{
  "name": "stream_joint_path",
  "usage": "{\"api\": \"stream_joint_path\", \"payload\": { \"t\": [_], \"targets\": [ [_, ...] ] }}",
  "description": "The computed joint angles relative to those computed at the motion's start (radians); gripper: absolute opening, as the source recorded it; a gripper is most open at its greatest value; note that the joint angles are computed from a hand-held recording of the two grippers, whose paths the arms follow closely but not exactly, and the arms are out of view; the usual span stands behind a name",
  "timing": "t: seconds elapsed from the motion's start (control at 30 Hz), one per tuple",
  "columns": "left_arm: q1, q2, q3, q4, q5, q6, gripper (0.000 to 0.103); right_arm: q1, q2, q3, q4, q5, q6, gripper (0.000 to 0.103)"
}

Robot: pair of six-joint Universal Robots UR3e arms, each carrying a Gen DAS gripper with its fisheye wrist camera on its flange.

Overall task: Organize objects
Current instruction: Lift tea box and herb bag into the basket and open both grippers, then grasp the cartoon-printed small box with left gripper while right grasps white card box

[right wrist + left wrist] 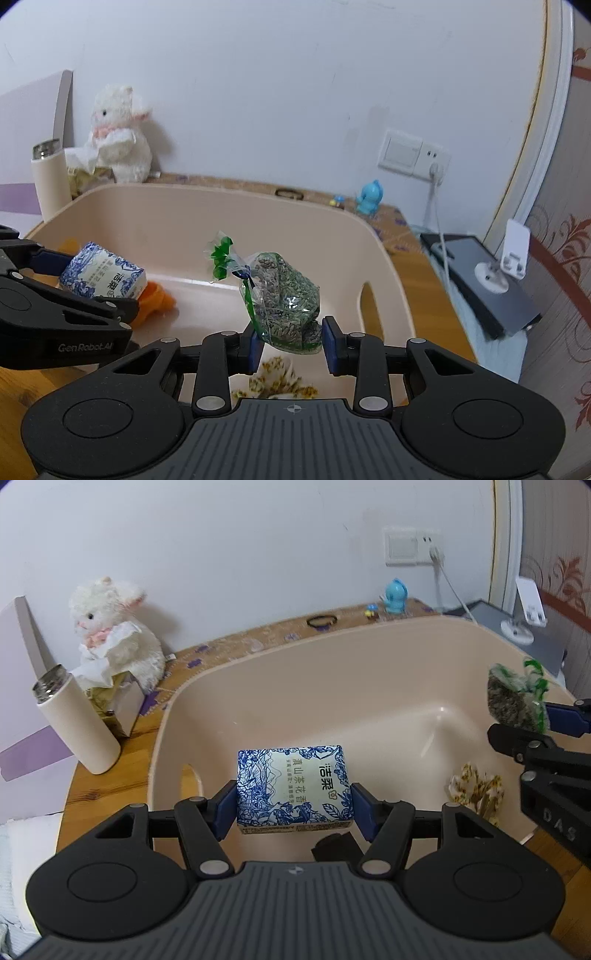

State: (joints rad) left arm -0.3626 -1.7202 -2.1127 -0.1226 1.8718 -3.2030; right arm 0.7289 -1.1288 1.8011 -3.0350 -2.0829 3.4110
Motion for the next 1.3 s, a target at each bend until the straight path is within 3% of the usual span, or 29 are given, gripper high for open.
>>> {"api": "stream_joint_path", "payload": {
  "t": [0.13, 0.27, 0.33, 0.47, 0.87, 0.93, 1.03, 1.3],
  "targets": [
    [-0.012, -0.021, 0.024, -0.037, 0.001, -0.006, 0.066, -0.012, -0.014, 0.013, 0.006, 0.016, 0.004, 0.04],
    [0.0, 0.019, 0.017, -0.075, -0.026, -0.039, 0.066, -0.005, -0.045, 0.056, -0.041, 0.008, -0.012, 0.059],
    [-0.004, 0.051, 0.0, -0.075, -0.011, -0.06, 0.079, 0.006, -0.064, 0.076, -0.063, -0.011, -0.02, 0.064],
    [-0.025, 0.111, -0.033, -0.067, 0.031, -0.071, 0.086, 0.037, -0.12, 0.138, -0.111, -0.041, -0.023, 0.074],
    [-0.108, 0.339, -0.184, -0.102, 0.084, -0.145, 0.087, 0.132, -0.286, 0.329, -0.115, -0.106, 0.074, 0.083],
    [-0.127, 0.366, -0.197, -0.118, 0.102, -0.161, 0.093, 0.15, -0.301, 0.357, -0.112, -0.117, 0.093, 0.084],
    [-0.148, 0.421, -0.23, -0.137, 0.082, -0.179, 0.093, 0.175, -0.325, 0.394, -0.102, -0.131, 0.123, 0.085],
    [-0.241, 0.406, -0.288, -0.117, 0.11, -0.24, 0.093, 0.202, -0.338, 0.475, -0.113, -0.117, 0.187, 0.086]
  ]
}}
